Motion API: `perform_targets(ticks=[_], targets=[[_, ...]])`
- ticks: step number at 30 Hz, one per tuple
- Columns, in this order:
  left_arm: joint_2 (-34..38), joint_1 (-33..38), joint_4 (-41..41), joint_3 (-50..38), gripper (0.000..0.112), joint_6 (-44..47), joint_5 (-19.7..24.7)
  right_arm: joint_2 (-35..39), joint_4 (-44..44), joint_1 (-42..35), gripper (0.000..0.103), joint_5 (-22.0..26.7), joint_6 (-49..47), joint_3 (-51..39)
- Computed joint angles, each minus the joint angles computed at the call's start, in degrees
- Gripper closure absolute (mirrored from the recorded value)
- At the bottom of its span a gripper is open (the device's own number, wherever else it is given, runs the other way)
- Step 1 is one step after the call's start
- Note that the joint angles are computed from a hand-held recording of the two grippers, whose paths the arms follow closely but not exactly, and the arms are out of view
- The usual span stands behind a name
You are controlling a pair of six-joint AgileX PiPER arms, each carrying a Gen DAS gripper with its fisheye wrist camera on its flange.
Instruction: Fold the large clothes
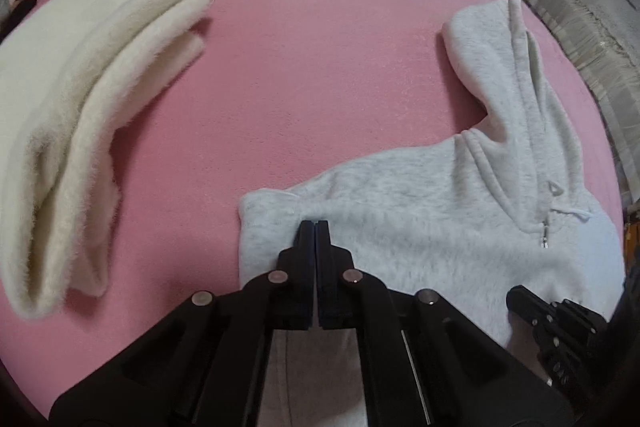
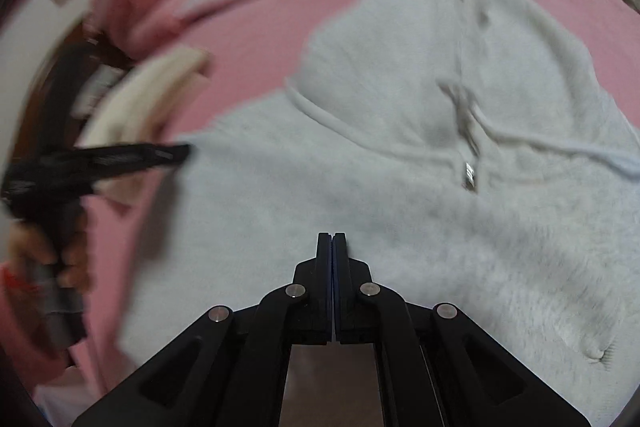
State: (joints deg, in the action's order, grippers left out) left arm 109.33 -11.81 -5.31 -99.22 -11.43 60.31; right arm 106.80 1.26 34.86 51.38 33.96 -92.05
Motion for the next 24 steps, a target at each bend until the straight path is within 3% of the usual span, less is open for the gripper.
perform_targets(ticks=[2, 5, 7, 10, 13, 16, 18, 24], targets=[[1.81, -0.73, -0.36, -1.34, 0.112, 0.89, -0.27, -3.91, -0.42, -1.59, 0.103, -2.93, 3.56, 6.08], [1.45, -1.40, 1.60, -1.44, 0.111, 3.36, 0.46, -9.73, -7.96, -2.81, 0.103, 1.07, 6.89, 11.33], [1.36, -1.92, 2.52, -1.95, 0.112, 3.09, 1.34, -12.79, -15.08, -4.41, 0.103, 7.99, 11.82, 14.53], [0.43, -2.07, 2.89, -0.55, 0.112, 2.93, 0.83, -22.04, -14.40, -11.60, 0.103, 7.73, 14.98, 22.97], [-2.92, -2.42, 1.91, 2.58, 0.112, 0.68, -0.83, -26.40, -20.54, -14.97, 0.103, 14.70, 17.00, 24.47], [-8.68, -5.03, 1.21, 7.20, 0.111, -0.90, -0.93, -34.67, -12.00, -19.63, 0.103, 8.71, 13.01, 27.00], [-13.05, -8.31, 1.30, 10.99, 0.112, -3.33, -0.95, -36.94, -8.99, -16.14, 0.103, 5.61, 9.94, 27.85], [-17.03, -19.10, 4.19, 16.93, 0.111, -9.30, 4.79, -30.89, 11.61, -1.39, 0.103, -9.22, 1.42, 33.16]])
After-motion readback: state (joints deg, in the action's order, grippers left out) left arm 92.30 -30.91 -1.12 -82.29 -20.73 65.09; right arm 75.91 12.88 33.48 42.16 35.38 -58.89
